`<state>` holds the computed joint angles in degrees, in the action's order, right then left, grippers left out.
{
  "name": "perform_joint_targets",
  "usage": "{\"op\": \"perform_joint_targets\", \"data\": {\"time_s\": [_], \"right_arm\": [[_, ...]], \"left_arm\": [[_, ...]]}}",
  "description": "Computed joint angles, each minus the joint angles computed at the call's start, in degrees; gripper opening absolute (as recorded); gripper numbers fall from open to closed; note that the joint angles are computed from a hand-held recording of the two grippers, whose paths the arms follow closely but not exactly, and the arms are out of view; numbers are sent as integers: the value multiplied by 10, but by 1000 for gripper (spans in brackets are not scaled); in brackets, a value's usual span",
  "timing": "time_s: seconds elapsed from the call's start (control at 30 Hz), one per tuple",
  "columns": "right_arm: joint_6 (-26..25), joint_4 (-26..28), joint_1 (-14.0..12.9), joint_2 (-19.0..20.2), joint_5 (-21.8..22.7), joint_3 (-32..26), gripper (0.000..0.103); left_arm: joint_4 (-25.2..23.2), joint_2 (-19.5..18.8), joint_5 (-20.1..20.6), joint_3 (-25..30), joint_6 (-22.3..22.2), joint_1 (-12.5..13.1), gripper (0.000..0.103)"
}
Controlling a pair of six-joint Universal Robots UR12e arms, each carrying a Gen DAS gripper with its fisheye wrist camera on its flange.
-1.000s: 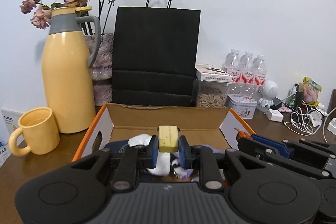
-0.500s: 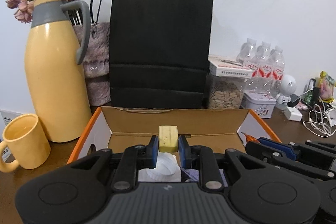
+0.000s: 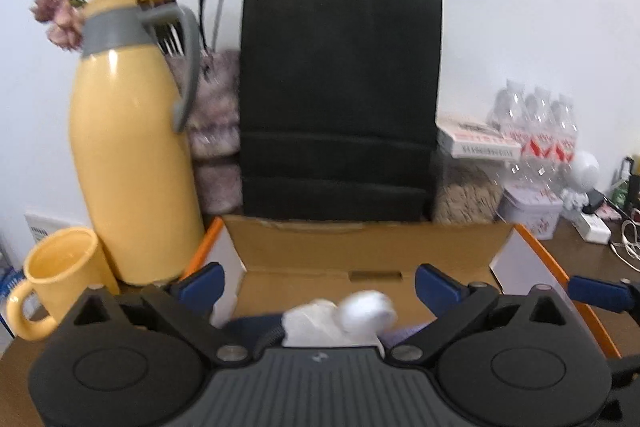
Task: Organize objects
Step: 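Open the left gripper to drop the block while the right gripper drops the orange toy, then withdraw both grippers from the box back over the table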
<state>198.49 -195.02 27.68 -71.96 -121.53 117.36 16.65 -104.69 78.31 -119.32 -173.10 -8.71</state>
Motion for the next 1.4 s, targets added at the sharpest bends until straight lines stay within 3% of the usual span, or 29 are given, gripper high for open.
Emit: {"op": "perform_joint_targets", "data": {"time_s": [0.03, 0.8, 1.4], "right_arm": [[-1, -4, 0, 0, 1, 1, 103], [-4, -3, 4, 1, -12, 1, 103], [6, -7, 50, -16, -69, 30, 103]], "left_arm": [[0, 0, 4, 0, 1, -1, 102], [-11, 6, 5, -3, 6, -1, 102], [9, 54, -21, -70, 19, 25, 102]]}}
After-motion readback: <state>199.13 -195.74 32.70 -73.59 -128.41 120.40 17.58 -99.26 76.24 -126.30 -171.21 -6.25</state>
